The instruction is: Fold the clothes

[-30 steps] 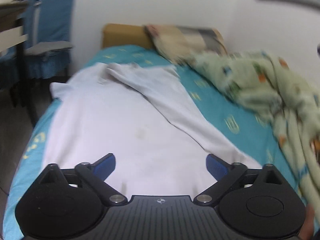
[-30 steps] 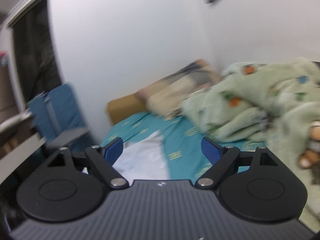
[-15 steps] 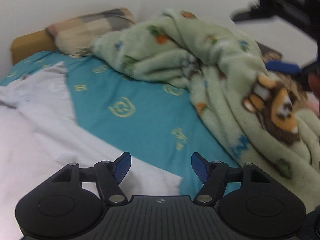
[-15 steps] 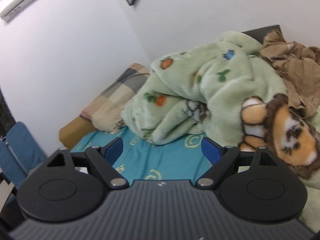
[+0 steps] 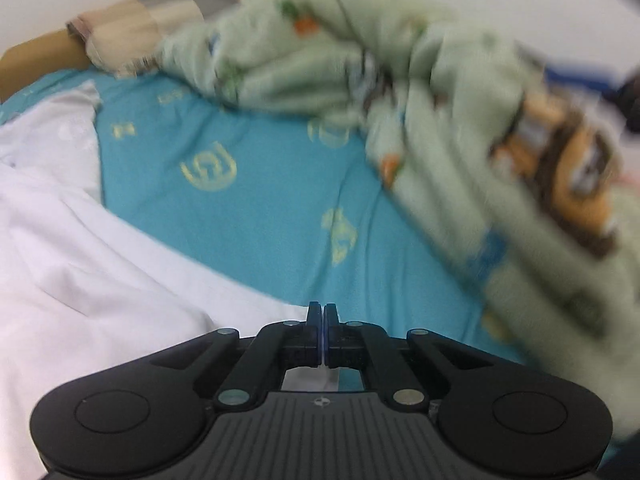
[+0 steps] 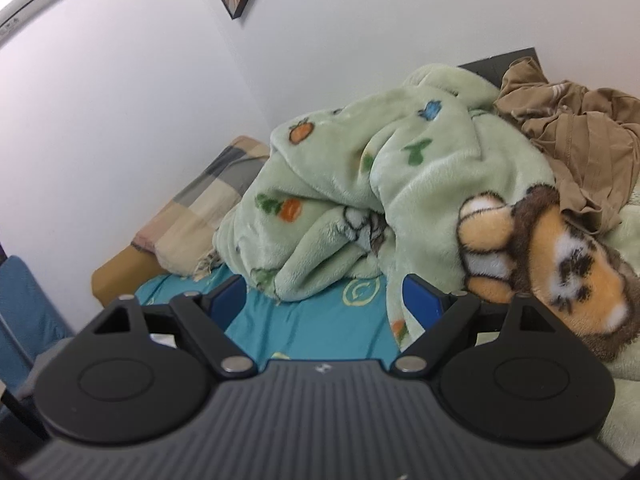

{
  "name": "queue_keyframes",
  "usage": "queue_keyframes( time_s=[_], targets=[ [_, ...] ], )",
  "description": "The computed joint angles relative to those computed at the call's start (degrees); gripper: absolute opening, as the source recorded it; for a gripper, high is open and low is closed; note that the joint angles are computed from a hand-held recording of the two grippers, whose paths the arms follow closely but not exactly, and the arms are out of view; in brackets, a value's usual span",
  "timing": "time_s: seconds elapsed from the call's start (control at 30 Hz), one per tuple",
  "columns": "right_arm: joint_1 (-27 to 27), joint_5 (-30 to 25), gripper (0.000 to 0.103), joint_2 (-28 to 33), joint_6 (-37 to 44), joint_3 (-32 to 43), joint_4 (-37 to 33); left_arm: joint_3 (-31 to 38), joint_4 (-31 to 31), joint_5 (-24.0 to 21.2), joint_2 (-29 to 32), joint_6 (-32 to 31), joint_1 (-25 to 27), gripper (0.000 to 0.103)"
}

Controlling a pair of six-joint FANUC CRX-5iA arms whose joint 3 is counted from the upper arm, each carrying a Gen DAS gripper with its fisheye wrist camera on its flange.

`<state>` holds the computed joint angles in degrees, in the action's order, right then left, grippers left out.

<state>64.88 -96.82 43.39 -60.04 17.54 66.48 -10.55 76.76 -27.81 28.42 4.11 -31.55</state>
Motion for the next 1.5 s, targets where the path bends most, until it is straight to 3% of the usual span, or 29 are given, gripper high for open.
queue_keyframes(
  time_s=[0.13,0.27,0.4,0.57,0.63,0.7,0.77,0.87,0.9,1.13,1.27,1.43,1.5],
  targets=[
    [0.6,-3.1,0.087,1.2,0.8,0.9,4.0,-5.4,13.3,-2.9,-6.5,-6.6,1.5,0.001],
    [0.8,-1.3,0.088,0.3,-0.7,-1.8,11.1,-10.9,18.0,-8.2,-14.1,-4.0,6.4,0.001],
    [-0.6,15.9,0.087,-5.0,-1.9,-7.7,13.0,-16.6,17.9,-12.5,-20.2,3.1,13.6,0.001],
    [-4.5,40.3,0.084,-8.3,-12.2,-13.1,17.5,-16.7,3.6,-13.9,-20.7,19.7,22.7,0.001],
    [-4.8,46.0,0.080,-6.9,-8.9,-10.6,12.5,-15.0,-0.9,-17.2,-18.8,25.4,25.9,0.001],
    [-4.3,48.8,0.080,-4.4,-1.1,-5.6,3.5,-12.8,-4.3,-19.8,-16.3,30.0,27.9,0.010],
    [-3.6,47.8,0.080,-1.6,9.9,0.7,-6.8,-10.7,-6.9,-21.2,-14.0,33.5,28.8,0.019],
    [-3.4,45.2,0.079,1.4,19.2,7.5,-16.1,-7.9,-9.3,-21.7,-11.1,36.2,28.9,0.054],
    [-3.4,44.5,0.074,2.2,21.7,9.5,-18.6,-6.9,-10.9,-20.7,-10.4,37.3,28.4,0.058],
    [-3.8,39.0,0.069,7.7,37.1,21.4,-33.0,0.9,-25.2,-18.4,-4.7,46.1,25.5,0.056],
    [-3.8,33.7,0.064,11.5,46.5,30.0,-40.6,2.1,-33.7,-18.9,-5.3,49.3,24.7,0.036],
    [-2.6,26.8,0.065,14.6,50.0,37.0,-39.7,2.2,-36.1,-19.5,-7.7,47.9,25.1,0.036],
    [-2.0,25.2,0.065,14.2,47.2,35.8,-35.7,2.9,-37.2,-18.6,-8.7,47.1,25.0,0.046]
  ],
)
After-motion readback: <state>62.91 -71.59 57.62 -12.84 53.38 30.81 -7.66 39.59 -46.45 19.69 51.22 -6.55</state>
